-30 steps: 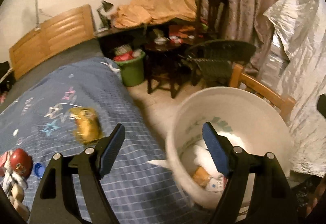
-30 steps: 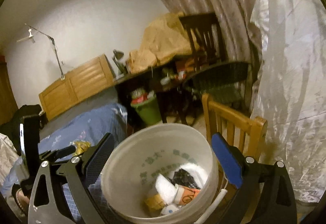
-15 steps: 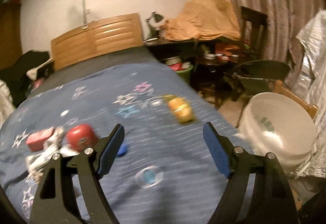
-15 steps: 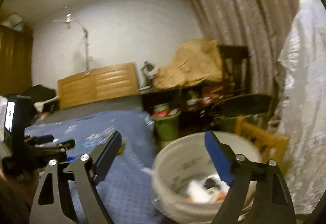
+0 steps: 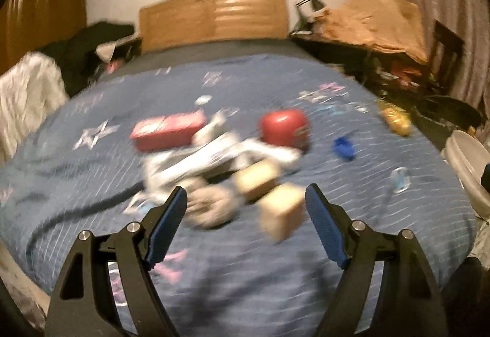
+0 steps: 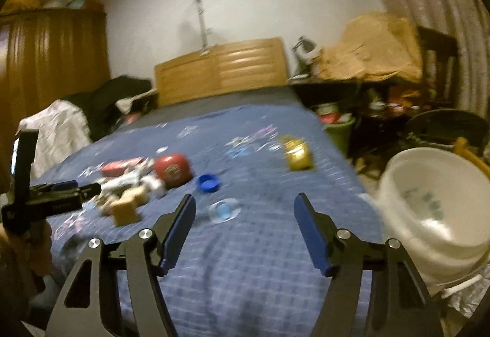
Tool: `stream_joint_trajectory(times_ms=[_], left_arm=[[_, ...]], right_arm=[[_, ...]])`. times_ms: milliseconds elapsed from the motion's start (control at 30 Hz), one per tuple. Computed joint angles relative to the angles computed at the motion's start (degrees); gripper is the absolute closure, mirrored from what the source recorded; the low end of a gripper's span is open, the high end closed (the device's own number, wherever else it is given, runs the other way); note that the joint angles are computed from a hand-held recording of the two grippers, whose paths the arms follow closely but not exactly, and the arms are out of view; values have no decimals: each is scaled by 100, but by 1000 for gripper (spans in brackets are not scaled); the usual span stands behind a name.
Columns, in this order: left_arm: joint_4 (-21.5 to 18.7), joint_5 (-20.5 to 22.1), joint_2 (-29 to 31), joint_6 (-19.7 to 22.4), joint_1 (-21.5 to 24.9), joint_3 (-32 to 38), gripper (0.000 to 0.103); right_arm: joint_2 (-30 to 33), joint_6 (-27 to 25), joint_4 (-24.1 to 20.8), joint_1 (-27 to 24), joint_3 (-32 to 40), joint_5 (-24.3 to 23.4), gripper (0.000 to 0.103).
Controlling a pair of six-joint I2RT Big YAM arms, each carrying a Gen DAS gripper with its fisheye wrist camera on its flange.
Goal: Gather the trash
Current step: 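Move both open tools back over the bed items, then grasp the white tube packet with the left tool while the right tool grasps the white rope bundle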
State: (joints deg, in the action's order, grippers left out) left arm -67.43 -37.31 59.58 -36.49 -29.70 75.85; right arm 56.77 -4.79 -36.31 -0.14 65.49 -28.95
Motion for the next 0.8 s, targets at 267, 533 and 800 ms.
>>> stream_joint_trajectory(times_ms=[267,533,800], left_arm=[[204,2080,-364,1793,1802,-55,36],[-316,3713,978,3750,2699,910,37],[-606,3825,1646,3962,2844,1169,66]], right_arm=[[236,-9,-372,883,70,495,36],[561,53,-545,913,276,664,36],[651,2,-657,906,347,648,36]])
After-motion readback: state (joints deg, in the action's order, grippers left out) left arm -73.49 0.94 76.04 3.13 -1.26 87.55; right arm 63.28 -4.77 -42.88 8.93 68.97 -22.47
